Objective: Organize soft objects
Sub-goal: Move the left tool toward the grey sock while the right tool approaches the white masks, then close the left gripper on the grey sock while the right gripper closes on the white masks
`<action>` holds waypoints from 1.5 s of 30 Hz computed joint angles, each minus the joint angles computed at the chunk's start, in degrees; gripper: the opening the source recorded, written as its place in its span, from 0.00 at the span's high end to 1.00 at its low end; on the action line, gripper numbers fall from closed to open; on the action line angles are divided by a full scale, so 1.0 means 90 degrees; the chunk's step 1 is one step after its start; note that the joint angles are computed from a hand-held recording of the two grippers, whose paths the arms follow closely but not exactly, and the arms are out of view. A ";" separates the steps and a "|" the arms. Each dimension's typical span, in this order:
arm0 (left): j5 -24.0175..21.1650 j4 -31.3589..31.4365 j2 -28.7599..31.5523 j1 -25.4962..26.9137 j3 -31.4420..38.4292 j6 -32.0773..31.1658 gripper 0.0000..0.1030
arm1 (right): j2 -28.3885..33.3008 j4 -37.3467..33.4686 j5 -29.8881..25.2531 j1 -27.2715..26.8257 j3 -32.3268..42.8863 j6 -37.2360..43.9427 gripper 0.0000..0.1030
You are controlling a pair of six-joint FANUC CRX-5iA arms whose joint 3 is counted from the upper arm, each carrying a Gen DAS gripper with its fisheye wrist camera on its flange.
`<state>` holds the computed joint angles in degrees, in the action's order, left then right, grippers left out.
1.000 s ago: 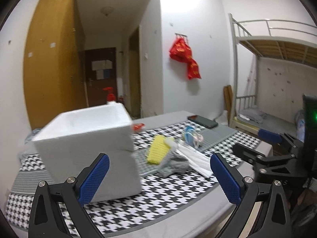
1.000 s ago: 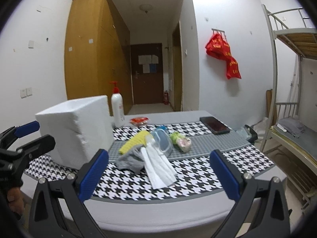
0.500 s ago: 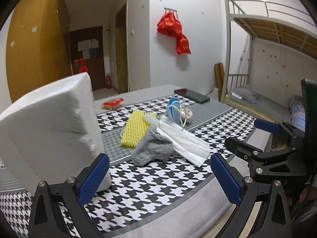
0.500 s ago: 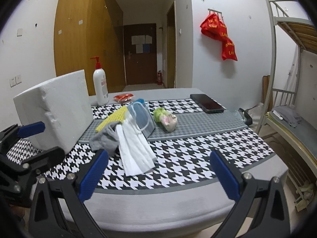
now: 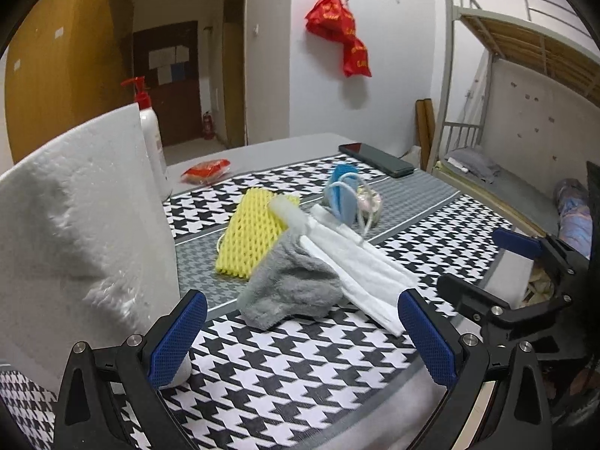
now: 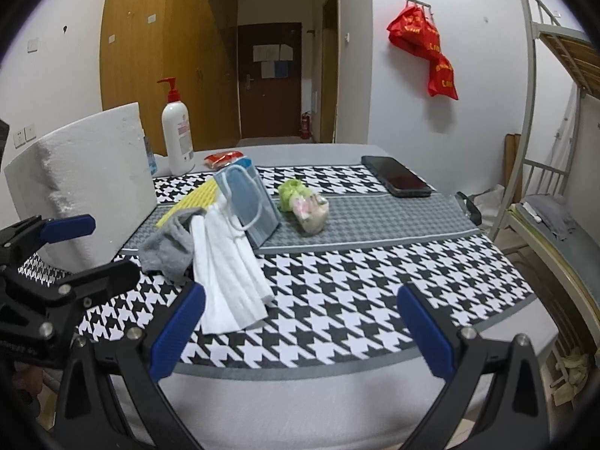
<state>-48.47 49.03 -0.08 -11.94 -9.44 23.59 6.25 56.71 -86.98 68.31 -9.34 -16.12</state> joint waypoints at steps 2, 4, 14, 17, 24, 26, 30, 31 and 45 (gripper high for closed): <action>0.0047 -0.0154 0.0098 -0.0007 0.0137 0.0236 0.01 | -0.0034 -0.0011 0.0086 -0.0059 -0.0024 0.0046 0.00; 0.0011 -0.0243 0.0186 0.0003 0.0264 0.0395 0.01 | -0.0058 -0.0010 0.0158 -0.0126 -0.0039 0.0114 0.00; 0.0082 -0.0639 0.0505 -0.0044 0.0717 0.1038 0.01 | -0.0185 -0.0120 0.0636 -0.0404 -0.0133 0.0436 0.00; -0.0244 -0.0791 0.0690 -0.0049 0.0990 0.1266 0.01 | -0.0218 -0.0179 0.0704 -0.0455 -0.0171 0.0564 0.00; -0.0490 -0.0834 0.0904 -0.0141 0.1221 0.1230 0.10 | -0.0352 -0.0254 0.0780 -0.0479 -0.0296 0.0534 0.00; -0.0622 -0.0989 0.1000 -0.0165 0.1363 0.1310 0.22 | -0.0357 -0.0253 0.0778 -0.0476 -0.0299 0.0551 0.00; -0.0765 -0.1257 0.1162 -0.0195 0.1580 0.1439 0.35 | -0.0364 -0.0282 0.0859 -0.0506 -0.0277 0.0636 0.00; -0.0797 -0.1192 0.1179 -0.0185 0.1573 0.1357 0.38 | -0.0342 -0.0309 0.0879 -0.0526 -0.0239 0.0693 0.00; -0.1481 -0.0806 0.1578 -0.0001 0.1876 0.1465 0.77 | -0.0143 -0.0546 0.1219 -0.0743 0.0103 0.1399 0.00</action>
<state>-61.80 41.78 14.12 -11.95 7.44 36.78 4.97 51.80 -76.01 61.62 -8.42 -3.53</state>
